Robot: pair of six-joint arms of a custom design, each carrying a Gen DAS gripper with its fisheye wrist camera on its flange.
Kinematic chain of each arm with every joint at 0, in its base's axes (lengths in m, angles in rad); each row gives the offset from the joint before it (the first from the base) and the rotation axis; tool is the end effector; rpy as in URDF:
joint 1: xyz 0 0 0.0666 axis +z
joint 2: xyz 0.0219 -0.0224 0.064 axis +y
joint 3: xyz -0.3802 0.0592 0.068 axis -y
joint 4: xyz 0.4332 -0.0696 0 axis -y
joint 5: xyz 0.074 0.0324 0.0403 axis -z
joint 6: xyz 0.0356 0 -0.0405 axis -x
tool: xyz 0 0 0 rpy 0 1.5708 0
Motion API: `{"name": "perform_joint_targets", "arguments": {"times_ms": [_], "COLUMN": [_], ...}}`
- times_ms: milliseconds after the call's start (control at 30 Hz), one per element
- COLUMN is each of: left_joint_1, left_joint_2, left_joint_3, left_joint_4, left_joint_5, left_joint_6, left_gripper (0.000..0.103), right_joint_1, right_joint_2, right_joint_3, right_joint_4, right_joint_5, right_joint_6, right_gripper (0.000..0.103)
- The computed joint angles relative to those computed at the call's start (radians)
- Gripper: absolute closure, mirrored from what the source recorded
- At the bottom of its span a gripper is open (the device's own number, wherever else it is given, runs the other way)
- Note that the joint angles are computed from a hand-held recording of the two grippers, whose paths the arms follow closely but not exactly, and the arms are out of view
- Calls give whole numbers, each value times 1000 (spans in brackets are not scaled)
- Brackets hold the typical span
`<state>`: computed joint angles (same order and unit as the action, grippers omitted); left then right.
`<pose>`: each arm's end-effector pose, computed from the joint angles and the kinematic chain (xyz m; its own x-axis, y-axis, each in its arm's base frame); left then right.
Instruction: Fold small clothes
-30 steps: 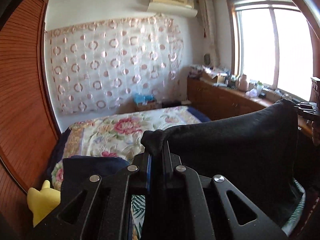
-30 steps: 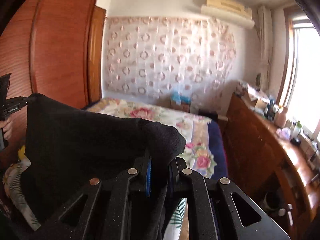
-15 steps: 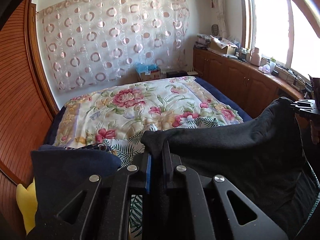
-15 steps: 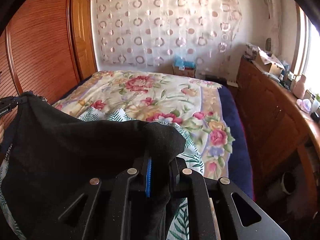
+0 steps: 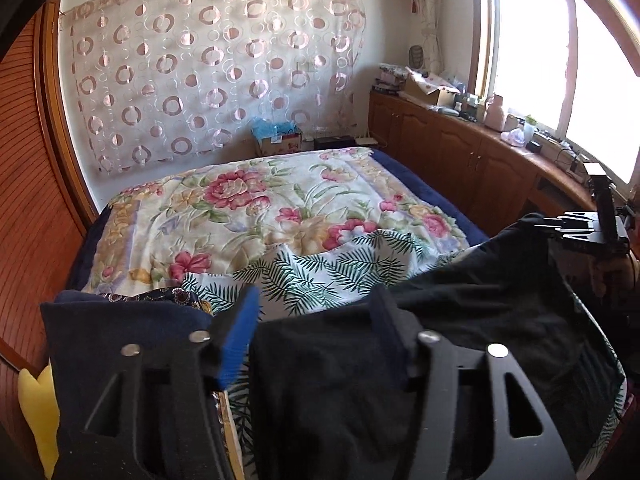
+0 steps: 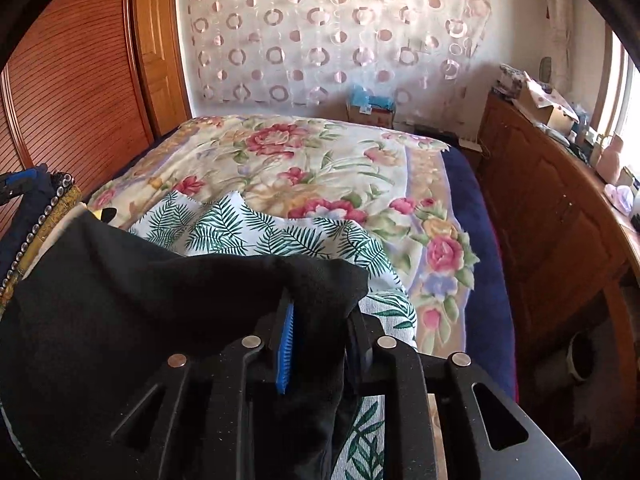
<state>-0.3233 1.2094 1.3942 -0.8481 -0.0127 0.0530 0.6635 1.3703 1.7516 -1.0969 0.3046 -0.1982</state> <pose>0.4392 -0.1471 0.5222 -0.5993 0.1449 -0.7873 0.2768 0.9603 -0.0339 0.3978 0.2969 0.6070 -0.5873 -0.2207 -0.7787 -0.2994 0.9531 -0.0443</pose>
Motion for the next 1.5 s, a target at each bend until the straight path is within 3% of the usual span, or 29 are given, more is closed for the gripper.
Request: {"name": "perform_joint_targets", "arguments": {"times_ms": [67,200,467,633,900,1033,1233,1500], "left_joint_1": [-19,-56,-116,-124,-122,-129,-143,-124], "left_joint_2": [-33,-89,-158,-165,-180,-193,-239,-274], "left_joint_3": [-30,-97,-210,-256,-296,-304,-324,-351], "left_joint_4": [9,8,-31,-45,-43,-37,-35,-62], "left_joint_5": [-18,-18,-26,2,9,-3,-75,-122], "left_joint_6": [6,23,40,40,49,62,112,158], "left_gripper": [27,27,27,27,27,27,27,27], "right_joint_1": [13,60,177,243,306,289,258,284], "right_joint_2": [-17,-74,-205,-259,-285,-280,-245,-235], "right_joint_3": [-13,-63,-184,-231,-258,-279,-270,-301], "right_joint_4": [6,-1,-82,-179,-267,-244,-166,-134], "right_joint_5": [10,37,99,140,122,118,126,205], "right_joint_6": [-3,-44,-217,-360,-493,-496,-421,-389], "right_gripper": [66,54,53,53,53,54,54,53]}}
